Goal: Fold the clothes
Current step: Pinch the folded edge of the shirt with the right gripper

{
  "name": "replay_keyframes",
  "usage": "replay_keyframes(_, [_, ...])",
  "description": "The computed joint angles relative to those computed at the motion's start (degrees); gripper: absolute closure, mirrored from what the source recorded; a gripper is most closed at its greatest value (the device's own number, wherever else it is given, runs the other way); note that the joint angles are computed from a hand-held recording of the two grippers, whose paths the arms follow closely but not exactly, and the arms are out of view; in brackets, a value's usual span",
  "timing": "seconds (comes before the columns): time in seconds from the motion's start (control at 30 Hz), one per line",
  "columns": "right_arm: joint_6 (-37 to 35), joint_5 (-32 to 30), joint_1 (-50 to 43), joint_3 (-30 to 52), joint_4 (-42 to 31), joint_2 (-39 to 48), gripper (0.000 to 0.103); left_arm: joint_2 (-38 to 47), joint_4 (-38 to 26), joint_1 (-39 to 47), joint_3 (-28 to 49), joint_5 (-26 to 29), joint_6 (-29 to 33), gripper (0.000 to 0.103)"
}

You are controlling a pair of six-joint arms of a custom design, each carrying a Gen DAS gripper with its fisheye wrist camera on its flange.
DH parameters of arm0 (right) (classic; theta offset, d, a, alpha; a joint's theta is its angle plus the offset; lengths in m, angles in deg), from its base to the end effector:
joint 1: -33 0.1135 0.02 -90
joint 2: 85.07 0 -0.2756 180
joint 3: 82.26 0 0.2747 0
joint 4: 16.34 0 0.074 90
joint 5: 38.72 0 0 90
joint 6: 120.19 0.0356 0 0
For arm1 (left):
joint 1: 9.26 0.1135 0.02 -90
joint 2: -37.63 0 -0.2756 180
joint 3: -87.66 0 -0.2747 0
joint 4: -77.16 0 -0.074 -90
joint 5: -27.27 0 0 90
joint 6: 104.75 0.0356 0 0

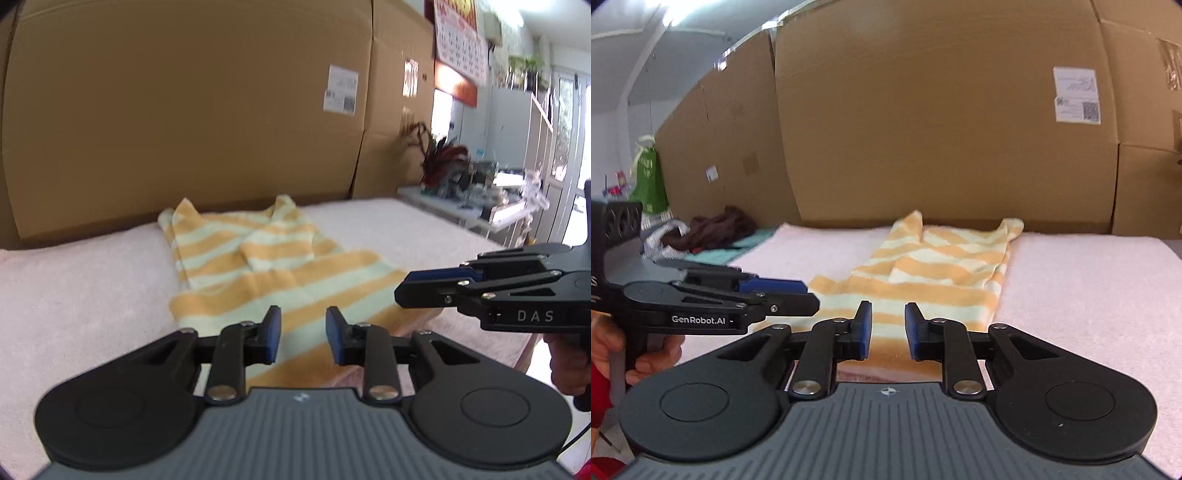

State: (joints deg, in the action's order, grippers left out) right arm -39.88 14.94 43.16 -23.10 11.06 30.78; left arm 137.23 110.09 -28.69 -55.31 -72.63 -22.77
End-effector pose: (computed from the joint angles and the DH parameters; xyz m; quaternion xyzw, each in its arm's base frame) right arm 0.3709 0.0879 0.0817 -0.2965 0.7805 0.2711 0.4790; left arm 0.2730 -0.0898 0.0875 0.0424 0.8613 -0.0464 0.5042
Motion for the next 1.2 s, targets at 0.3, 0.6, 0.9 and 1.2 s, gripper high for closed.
replay_keyframes(0.3, [2.2, 1.1, -1.2, -1.8, 2.5, 0.8, 0.088, 1.5, 7.8, 2.4, -3.0, 3.0, -0.3, 0.078])
replay_keyframes(0.6, [6.2, 1.3, -0.2, 1.3, -0.3, 1.4, 0.086, 0.3, 8.0, 3.7, -2.6, 3.0, -0.6, 0.078])
replay_keyframes(0.9, [11.8, 7.9, 3.3, 21.3, -17.0, 10.3, 0.097, 5.8, -6.7, 7.2, 10.7, 4.3, -1.5, 0.073])
replay_keyframes(1.2, [16.6, 6.0, 0.0, 14.3, -9.7, 8.5, 0.099, 4.6, -0.4, 6.1, 6.2, 1.4, -2.6, 0.067])
